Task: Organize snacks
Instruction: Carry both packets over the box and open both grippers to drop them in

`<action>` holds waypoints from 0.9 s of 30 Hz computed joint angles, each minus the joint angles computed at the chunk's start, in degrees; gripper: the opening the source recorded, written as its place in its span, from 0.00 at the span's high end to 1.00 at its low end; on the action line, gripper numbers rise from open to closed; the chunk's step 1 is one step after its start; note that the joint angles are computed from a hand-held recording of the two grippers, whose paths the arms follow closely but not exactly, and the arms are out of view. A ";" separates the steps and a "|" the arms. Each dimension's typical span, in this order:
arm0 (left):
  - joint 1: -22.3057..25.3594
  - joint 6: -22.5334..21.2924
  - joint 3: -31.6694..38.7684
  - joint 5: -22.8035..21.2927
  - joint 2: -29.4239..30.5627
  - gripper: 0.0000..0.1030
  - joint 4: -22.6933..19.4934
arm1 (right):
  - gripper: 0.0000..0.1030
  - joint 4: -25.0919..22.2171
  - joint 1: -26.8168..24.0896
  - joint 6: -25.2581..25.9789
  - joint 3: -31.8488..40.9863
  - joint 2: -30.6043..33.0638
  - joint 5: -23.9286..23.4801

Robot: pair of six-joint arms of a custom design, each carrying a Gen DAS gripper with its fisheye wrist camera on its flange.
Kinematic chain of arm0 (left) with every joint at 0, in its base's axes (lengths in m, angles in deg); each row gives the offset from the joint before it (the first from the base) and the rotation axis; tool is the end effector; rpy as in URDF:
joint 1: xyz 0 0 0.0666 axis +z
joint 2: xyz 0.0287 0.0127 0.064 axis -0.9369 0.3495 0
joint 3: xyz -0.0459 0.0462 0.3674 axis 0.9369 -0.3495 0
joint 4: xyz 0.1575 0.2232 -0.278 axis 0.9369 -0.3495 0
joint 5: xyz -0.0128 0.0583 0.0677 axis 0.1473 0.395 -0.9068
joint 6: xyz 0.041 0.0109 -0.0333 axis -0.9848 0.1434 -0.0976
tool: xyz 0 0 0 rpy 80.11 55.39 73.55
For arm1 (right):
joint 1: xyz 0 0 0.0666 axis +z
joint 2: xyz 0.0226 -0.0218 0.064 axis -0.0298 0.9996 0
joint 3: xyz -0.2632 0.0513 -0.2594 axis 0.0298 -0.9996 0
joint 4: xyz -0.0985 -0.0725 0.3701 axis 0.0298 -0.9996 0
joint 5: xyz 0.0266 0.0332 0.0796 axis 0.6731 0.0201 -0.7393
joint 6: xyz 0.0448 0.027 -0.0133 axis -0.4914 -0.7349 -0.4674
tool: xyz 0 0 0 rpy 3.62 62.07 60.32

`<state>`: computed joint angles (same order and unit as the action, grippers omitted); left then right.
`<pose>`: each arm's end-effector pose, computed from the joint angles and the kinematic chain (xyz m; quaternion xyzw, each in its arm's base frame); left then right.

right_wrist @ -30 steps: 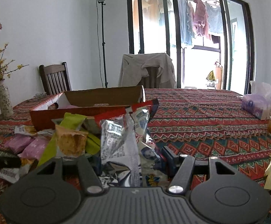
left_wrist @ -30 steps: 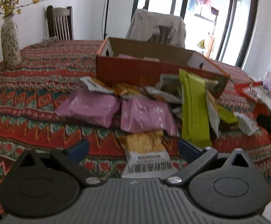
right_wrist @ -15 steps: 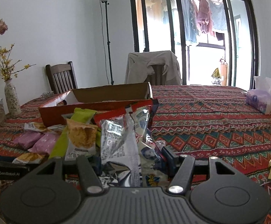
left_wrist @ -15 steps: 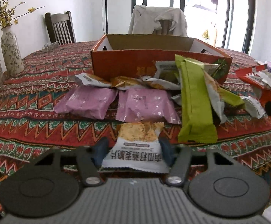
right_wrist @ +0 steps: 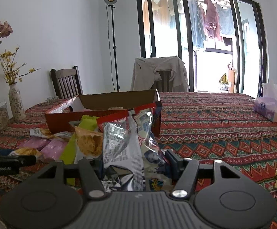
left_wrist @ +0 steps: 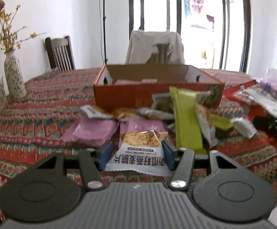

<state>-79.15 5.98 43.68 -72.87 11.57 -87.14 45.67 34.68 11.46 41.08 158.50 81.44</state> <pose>0.5797 -0.1010 0.3348 0.1180 0.8580 -0.0532 0.4970 0.5235 0.3595 0.3359 0.0616 0.8345 0.0134 0.5474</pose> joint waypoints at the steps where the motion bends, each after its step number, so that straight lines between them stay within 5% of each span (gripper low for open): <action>1: 0.05 0.01 0.27 0.34 -0.01 0.45 0.40 | 0.41 0.15 -0.16 0.29 0.29 0.11 -0.05; 14: -0.45 2.37 12.33 2.95 5.83 0.45 2.95 | 0.41 2.00 -3.36 4.84 11.41 5.83 -0.54; 20: -1.01 3.65 22.93 3.63 12.07 0.45 0.81 | 0.41 0.72 -5.26 6.30 21.35 11.54 -1.84; 27: -1.28 5.97 38.68 2.38 21.21 0.45 -5.62 | 0.41 -6.20 -7.37 7.79 39.48 21.58 -3.35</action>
